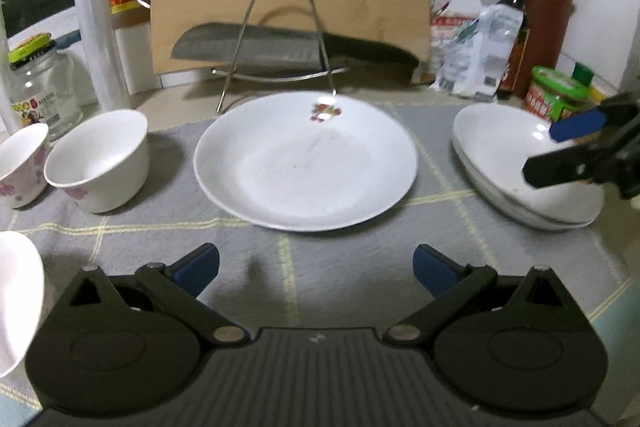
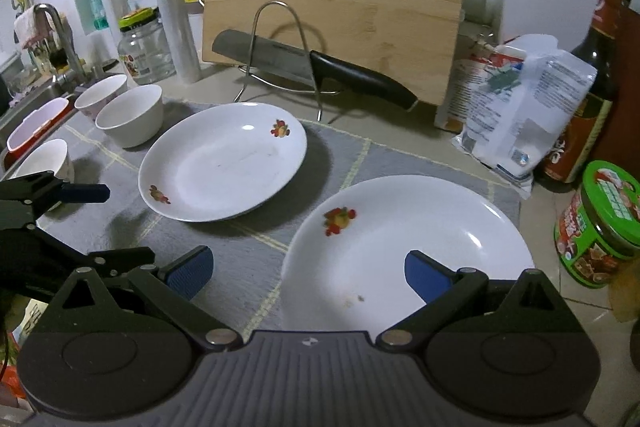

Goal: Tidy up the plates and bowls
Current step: 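Open the right gripper and move it to another fruit-decal white plate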

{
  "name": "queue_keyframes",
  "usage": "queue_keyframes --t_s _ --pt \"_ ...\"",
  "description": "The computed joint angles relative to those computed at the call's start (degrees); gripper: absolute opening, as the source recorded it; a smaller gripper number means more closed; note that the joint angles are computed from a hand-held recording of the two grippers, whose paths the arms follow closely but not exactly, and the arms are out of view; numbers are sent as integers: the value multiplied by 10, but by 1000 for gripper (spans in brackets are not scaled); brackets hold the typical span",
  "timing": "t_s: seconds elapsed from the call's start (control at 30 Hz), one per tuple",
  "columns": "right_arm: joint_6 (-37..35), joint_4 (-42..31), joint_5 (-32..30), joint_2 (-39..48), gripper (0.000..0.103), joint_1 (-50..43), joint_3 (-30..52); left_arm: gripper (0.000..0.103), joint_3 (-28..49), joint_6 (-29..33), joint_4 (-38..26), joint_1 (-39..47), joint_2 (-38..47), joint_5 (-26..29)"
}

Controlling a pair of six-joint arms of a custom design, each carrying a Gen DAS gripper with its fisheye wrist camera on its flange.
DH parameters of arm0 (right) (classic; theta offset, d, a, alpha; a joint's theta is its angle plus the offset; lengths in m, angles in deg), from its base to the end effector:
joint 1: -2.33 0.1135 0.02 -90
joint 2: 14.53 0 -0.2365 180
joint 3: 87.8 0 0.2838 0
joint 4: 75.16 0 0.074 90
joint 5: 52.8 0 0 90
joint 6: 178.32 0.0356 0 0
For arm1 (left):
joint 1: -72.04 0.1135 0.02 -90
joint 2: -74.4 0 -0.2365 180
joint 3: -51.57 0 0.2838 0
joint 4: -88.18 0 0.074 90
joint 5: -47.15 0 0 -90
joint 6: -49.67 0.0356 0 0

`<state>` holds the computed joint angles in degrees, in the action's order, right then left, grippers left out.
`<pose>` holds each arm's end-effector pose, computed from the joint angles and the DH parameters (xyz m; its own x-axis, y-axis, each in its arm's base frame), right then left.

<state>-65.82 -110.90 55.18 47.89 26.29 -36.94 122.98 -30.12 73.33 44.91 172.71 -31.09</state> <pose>0.2436 0.0962 0.1870 -0.6951 0.0894 -0.7134 0.0769 0.9958 0.0499 0.3424 -0.1836 0.1466 -0.4801 0.4410 -0.7583 0.6776 0.7354 -0.0013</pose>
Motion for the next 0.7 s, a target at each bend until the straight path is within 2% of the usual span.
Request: queue_keyframes --t_s 0.23,0.5,0.7 --pt "12 -5 16 76 103 13 60 102 41 32 -1 18 53 21" --pt "4 1 -8 136 103 7 108 102 85 45 -15 28 103 45" --pt "-23 11 -32 177 103 -11 138 102 93 57 -1 23 117 37"
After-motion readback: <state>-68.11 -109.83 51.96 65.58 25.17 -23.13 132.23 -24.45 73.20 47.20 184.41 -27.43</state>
